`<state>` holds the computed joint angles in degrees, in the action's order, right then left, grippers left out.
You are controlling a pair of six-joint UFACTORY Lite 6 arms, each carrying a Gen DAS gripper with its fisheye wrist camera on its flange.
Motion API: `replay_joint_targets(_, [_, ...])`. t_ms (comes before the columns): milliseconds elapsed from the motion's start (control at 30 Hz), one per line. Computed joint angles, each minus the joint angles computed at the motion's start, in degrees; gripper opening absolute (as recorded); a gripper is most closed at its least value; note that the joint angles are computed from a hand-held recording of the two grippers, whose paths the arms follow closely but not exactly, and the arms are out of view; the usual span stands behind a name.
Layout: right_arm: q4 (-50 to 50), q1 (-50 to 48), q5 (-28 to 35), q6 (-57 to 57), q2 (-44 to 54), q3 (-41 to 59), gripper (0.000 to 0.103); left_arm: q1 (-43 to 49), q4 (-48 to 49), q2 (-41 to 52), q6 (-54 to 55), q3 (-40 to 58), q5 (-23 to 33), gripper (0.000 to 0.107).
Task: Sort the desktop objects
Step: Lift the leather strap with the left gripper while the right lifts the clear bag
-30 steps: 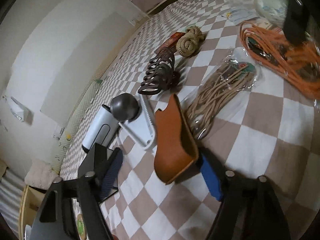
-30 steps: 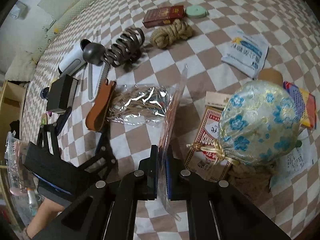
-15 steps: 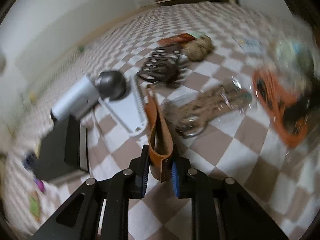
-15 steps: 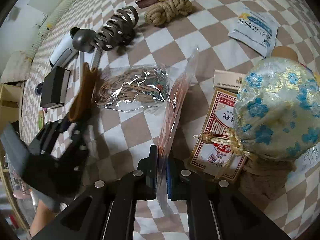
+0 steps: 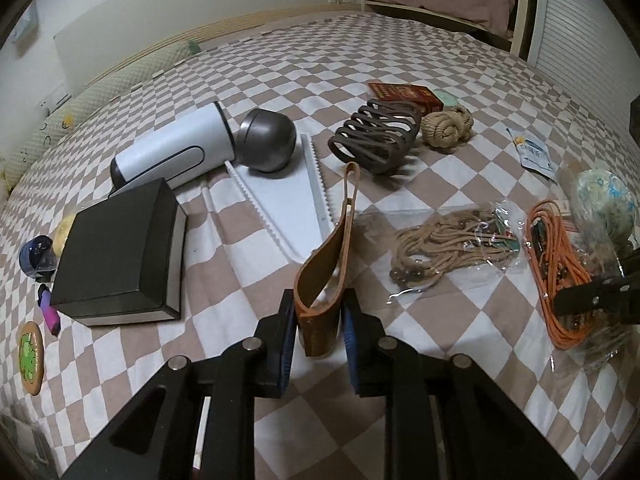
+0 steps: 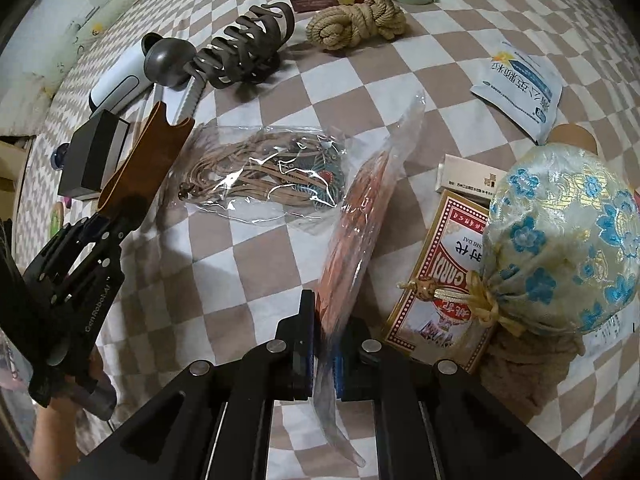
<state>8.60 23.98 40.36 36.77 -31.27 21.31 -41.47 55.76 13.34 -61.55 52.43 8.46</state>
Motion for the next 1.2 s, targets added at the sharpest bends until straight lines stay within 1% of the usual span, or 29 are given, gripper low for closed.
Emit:
replay_joint_targets(100, [0.9,-1.3,0.2,-1.7,-0.6,-0.7,0.007,-0.1,1.4,1.3,-1.2,1.0,-0.6,0.025])
replay_joint_targets(133, [1.1,-1.6,0.2,-2.1,-0.8,-1.0,0.007,-0.3,1.4,1.6,-1.3,1.2,-0.8,0.034])
replay_joint_targets(167, [1.3,-2.0,0.3,-2.5,-1.0,-1.2,0.007,-0.5,2.5,1.5,-2.4,1.2,-0.9,0.047])
replay_joint_targets(200, [1.5,-2.3,0.4,-2.9,-1.1,-1.5,0.007,-0.6,4.2,1.3,-4.1,1.0,-0.9,0.050])
replay_joint_targets(233, [1.6,-2.6,0.5,-3.2,-1.4,-1.7,0.007,-0.9,7.0,1.3,-6.9,0.9,-0.9,0.051])
replay_joint_targets(267, [1.7,-2.8,0.5,-3.4,-1.6,-1.9,0.007,-1.2,9.8,1.4,-9.6,1.0,-0.8,0.051])
replay_joint_targets(333, [1.6,-2.8,0.7,-3.6,-1.8,-2.0,0.007,-1.3,10.7,1.6,-10.5,1.3,-0.8,0.051])
replay_joint_targets(500, [1.5,-3.1,1.2,-3.8,-2.7,-2.5,0.007,-2.5,22.0,2.7,-22.3,2.0,0.6,0.049])
replay_joint_targets(567, [1.7,-3.6,1.4,-4.3,-3.0,-2.8,0.007,-3.2,29.6,2.6,-29.7,1.7,1.6,0.037])
replay_joint_targets(633, [2.0,-4.1,1.5,-4.8,-3.2,-3.1,0.007,-4.1,36.9,2.0,-37.1,1.2,3.8,0.032])
replay_joint_targets(700, [2.2,-4.4,1.6,-5.2,-3.4,-3.3,0.007,-4.1,39.7,1.8,-40.1,1.1,4.5,0.030])
replay_joint_targets(767, [2.1,-4.5,1.7,-5.2,-3.6,-3.4,0.007,-3.4,36.6,2.3,-36.7,1.8,3.9,0.029])
replay_joint_targets(800, [2.1,-4.5,1.8,-5.2,-3.7,-3.5,0.007,-3.0,34.5,2.6,-34.4,2.2,3.5,0.026])
replay_joint_targets(833, [2.1,-4.6,2.0,-5.3,-3.9,-3.6,0.007,-2.5,32.3,3.1,-31.9,2.5,3.0,0.020])
replay_joint_targets(967, [1.6,-4.4,2.7,-5.2,-4.7,-3.6,0.007,-0.5,23.0,3.8,-22.9,3.3,0.3,0.017])
replay_joint_targets(1033, [1.3,-4.0,3.0,-4.8,-5.3,-3.6,0.007,0.5,15.2,3.6,-15.4,3.7,-1.0,0.016])
replay_joint_targets(1100, [1.1,-3.8,3.4,-4.5,-5.9,-3.5,0.007,0.6,10.3,3.3,-10.7,3.8,-1.1,0.015])
replay_joint_targets(1200, [1.0,-4.3,4.6,-4.7,-7.7,-3.3,0.007,-0.1,6.6,2.5,-6.5,3.5,0.4,0.014])
